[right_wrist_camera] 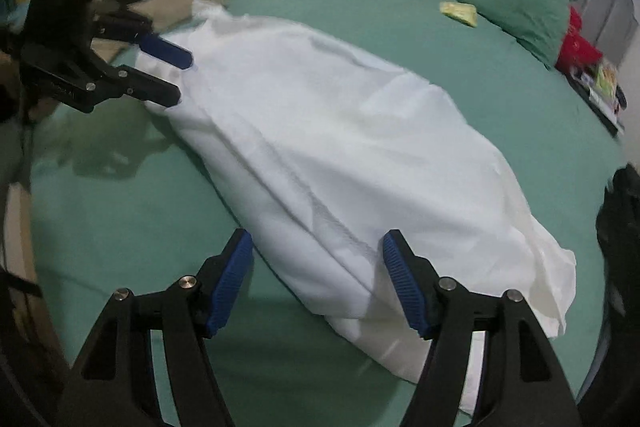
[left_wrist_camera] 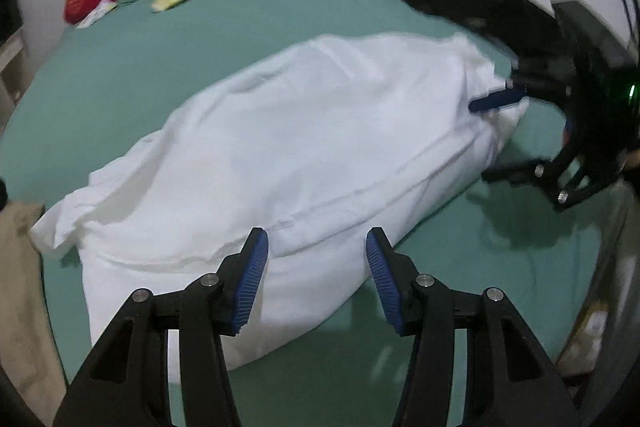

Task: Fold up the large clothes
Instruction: 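Release the folded jacket with both tools and pull them back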

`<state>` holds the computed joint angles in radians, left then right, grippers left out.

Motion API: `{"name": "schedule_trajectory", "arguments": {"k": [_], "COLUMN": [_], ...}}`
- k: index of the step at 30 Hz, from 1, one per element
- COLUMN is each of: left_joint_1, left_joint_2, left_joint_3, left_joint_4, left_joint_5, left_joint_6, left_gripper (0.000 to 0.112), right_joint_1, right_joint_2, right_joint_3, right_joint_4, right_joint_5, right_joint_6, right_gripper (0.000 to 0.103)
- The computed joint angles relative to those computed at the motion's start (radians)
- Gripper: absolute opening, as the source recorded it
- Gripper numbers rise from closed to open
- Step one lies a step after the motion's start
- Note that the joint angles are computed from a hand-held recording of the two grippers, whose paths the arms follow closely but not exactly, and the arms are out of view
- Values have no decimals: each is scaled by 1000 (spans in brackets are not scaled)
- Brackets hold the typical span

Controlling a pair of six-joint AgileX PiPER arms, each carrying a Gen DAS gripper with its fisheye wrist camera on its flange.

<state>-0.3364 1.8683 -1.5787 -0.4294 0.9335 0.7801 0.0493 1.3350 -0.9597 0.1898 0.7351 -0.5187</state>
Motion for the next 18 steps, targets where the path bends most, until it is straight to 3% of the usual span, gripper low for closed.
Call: {"name": "schedule_trajectory", "arguments": {"k": [2,4,7,9,13,18], "left_joint_1": [-13,-9,-9,-35,-38,-62], "left_joint_2": [4,20,37,72,98,136], "left_joint_3": [0,-35,-67,-133,-189,-243], "left_joint_4": [15,-1,3,42,15,87], "left_joint_5": [-8,20,29,36,61,49], "left_joint_6": [-5,-7,23,-6,4,-61], "left_gripper": [54,54,54,54,54,51], "right_joint_1": [-24,-67,-104,-100,-133,-140], "right_joint_2": [15,7,43,58,63,60], "right_joint_3": [-13,-18,-49,-58,-81,-85], "right_joint_4": [43,107,180,186,269,258], "right_joint_5": [8,32,54,51,93,84], "right_joint_6": [-29,-75,-120,-119,-160,-150], "right_gripper": [55,36,18,11,11,11]}}
